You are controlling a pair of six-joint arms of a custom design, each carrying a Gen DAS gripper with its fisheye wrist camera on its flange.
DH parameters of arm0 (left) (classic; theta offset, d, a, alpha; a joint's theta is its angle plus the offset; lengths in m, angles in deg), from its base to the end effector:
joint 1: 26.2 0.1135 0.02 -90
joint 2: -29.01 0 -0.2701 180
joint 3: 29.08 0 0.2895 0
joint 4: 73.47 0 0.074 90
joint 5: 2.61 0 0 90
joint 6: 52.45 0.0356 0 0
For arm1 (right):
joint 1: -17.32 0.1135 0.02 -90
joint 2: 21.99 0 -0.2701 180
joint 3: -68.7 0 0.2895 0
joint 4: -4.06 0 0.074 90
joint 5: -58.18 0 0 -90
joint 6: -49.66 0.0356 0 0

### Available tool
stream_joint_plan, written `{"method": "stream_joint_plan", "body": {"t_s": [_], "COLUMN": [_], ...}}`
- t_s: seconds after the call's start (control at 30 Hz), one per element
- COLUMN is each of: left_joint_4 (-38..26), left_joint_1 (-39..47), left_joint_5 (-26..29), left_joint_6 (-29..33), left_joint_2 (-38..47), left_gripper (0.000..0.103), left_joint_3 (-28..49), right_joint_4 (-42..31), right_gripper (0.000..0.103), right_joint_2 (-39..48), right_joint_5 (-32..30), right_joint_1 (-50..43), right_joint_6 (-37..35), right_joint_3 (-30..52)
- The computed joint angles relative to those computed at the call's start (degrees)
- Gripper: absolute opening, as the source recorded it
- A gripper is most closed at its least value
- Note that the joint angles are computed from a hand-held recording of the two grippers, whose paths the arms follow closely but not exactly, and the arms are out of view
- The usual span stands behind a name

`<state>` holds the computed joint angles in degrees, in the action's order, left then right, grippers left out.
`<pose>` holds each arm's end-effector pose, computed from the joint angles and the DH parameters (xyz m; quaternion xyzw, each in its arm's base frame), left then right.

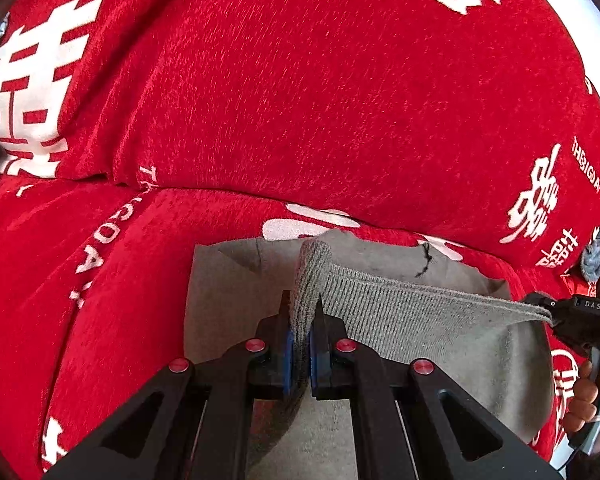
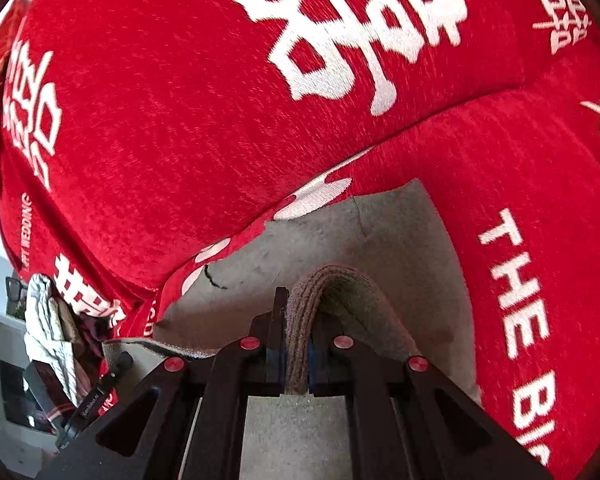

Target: Fold small clothes

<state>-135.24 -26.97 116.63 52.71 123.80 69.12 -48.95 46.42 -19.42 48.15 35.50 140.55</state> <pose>0.3864 -0.0226 0.3104 0.1971 0.9125 -0.2079 0.2921 0.2445 0.1370 0.2992 0.3916 0.8476 0.2150 0.2864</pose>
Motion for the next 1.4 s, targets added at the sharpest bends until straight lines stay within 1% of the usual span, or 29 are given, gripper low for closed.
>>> {"method": "stream_joint_plan", "body": {"t_s": [0.17,0.27,0.47,0.63,0.7,0.73,0.77,0.83,0.87,0.9,0.93,0.97,1.0,1.07,1.1,1.13,1.2,1.27,1.33,1.4], "left_joint_4": [0.47,0.06,1.33,-0.50,-1.61,-2.02,-2.65,-4.71,-5.71,-7.13,-8.62,-9.88,-11.36,-13.12,-13.30,-13.34,-13.97,-16.05,-16.93,-17.44], "left_joint_1": [-0.98,-1.98,-2.87,-3.27,-3.25,-3.23,-3.26,-3.31,-3.06,-2.52,-2.02,-1.72,-1.55,-1.54,-1.49,-1.38,-0.90,-1.25,-2.76,-4.42], "left_joint_5": [-0.44,-1.61,-4.02,-5.74,-5.84,-5.81,-5.94,-6.50,-6.10,-5.00,-3.64,-2.71,-2.27,-2.70,-2.86,-2.98,-2.12,-1.86,-4.57,-9.53], "left_joint_6": [-1.74,-3.12,-4.23,-4.70,-4.83,-4.78,-4.49,-3.52,-3.43,-3.64,-4.16,-4.52,-4.83,-5.07,-4.96,-4.88,-4.30,-3.03,-3.48,-4.40], "left_joint_2": [3.93,7.20,9.94,13.12,13.93,13.99,14.00,14.13,14.20,14.52,15.05,15.72,16.39,16.79,16.53,16.05,15.23,16.25,17.78,19.36], "left_gripper": [0.007,0.007,0.007,0.007,0.007,0.007,0.007,0.007,0.007,0.007,0.007,0.007,0.007,0.007,0.007,0.007,0.007,0.007,0.008,0.008], "left_joint_3": [2.89,5.20,5.68,7.60,8.52,8.84,9.26,10.72,11.46,12.65,13.98,15.25,16.66,18.11,18.06,17.81,17.44,19.23,21.39,23.75], "right_joint_4": [1.65,1.72,0.62,0.50,1.66,2.63,3.03,1.45,0.30,-0.62,-1.53,-2.06,-2.71,-3.77,-5.42,-9.30,-13.69,-14.07,-13.86,-13.78], "right_gripper": [0.007,0.007,0.007,0.008,0.013,0.013,0.016,0.027,0.043,0.065,0.073,0.077,0.077,0.077,0.077,0.077,0.077,0.077,0.077,0.074], "right_joint_2": [3.33,5.92,11.00,13.24,12.88,12.11,11.33,9.32,8.03,6.97,5.08,3.96,2.73,1.50,1.90,3.49,5.12,4.70,4.88,5.10], "right_joint_5": [-1.49,-2.05,0.40,0.48,-1.53,-2.49,-2.63,-0.79,1.22,3.21,6.33,8.35,9.94,10.63,10.63,11.05,12.08,11.35,8.55,7.55], "right_joint_1": [-2.70,-3.94,-3.77,-3.87,-4.75,-5.18,-5.23,-4.66,-3.96,-3.09,-1.73,-0.75,0.30,1.94,2.84,4.21,6.67,8.53,8.38,7.90], "right_joint_6": [-2.06,-3.42,-7.76,-8.08,-7.16,-6.85,-6.76,-6.35,-5.76,-5.02,-4.01,-3.51,-3.53,-4.96,-6.15,-7.27,-8.55,-10.44,-11.56,-11.61], "right_joint_3": [0.60,1.38,4.31,4.45,3.17,2.16,1.55,1.35,1.42,1.51,1.14,0.99,0.91,1.01,1.73,3.50,4.75,3.25,1.90,0.77]}}
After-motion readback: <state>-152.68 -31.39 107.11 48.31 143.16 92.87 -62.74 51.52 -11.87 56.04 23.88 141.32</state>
